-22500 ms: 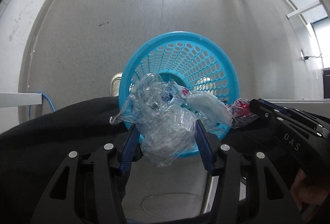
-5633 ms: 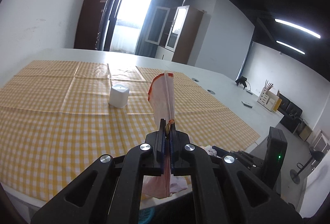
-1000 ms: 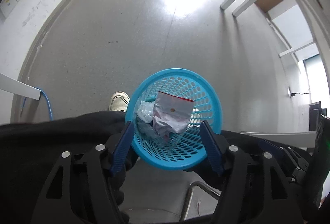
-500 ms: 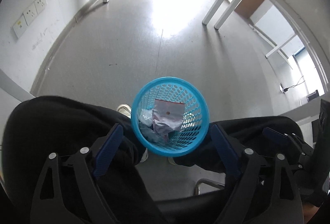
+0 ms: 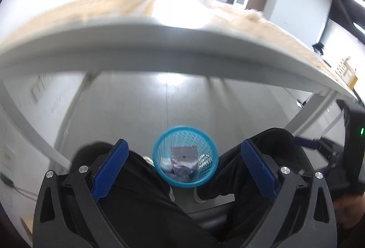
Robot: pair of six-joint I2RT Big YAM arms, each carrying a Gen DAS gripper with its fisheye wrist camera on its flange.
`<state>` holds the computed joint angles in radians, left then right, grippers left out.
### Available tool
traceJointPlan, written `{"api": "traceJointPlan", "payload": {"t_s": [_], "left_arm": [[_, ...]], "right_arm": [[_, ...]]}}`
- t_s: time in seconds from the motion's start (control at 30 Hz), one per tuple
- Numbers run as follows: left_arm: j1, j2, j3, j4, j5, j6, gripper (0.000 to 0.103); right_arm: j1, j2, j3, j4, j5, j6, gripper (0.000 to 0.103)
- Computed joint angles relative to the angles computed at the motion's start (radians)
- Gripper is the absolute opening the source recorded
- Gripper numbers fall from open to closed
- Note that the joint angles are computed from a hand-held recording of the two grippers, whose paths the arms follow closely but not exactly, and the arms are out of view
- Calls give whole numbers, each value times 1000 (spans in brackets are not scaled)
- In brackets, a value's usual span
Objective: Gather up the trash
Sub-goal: 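Raise both open tools back up toward the table, then grasp the white cup with the left tool while the right tool grasps the tissue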
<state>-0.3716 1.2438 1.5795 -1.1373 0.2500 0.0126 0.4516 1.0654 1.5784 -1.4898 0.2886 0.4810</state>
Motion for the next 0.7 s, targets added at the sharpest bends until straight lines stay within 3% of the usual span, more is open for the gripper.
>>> {"api": "traceJointPlan", "payload": {"t_s": [0.17, 0.4, 0.53, 0.7], "left_arm": [[-8, -5, 83, -4, 21, 51, 97], [-20, 52, 262, 28, 71, 69, 97], [-26, 158, 421, -44, 117, 69, 97], [-43, 279, 592, -73, 120, 71, 97]], "right_arm": [[16, -13, 126, -7, 48, 5, 94], [-20, 78, 361, -22, 137, -77, 94], [-104, 125, 448, 27, 87, -107, 94], [-184, 242, 618, -22, 61, -182, 94]]}}
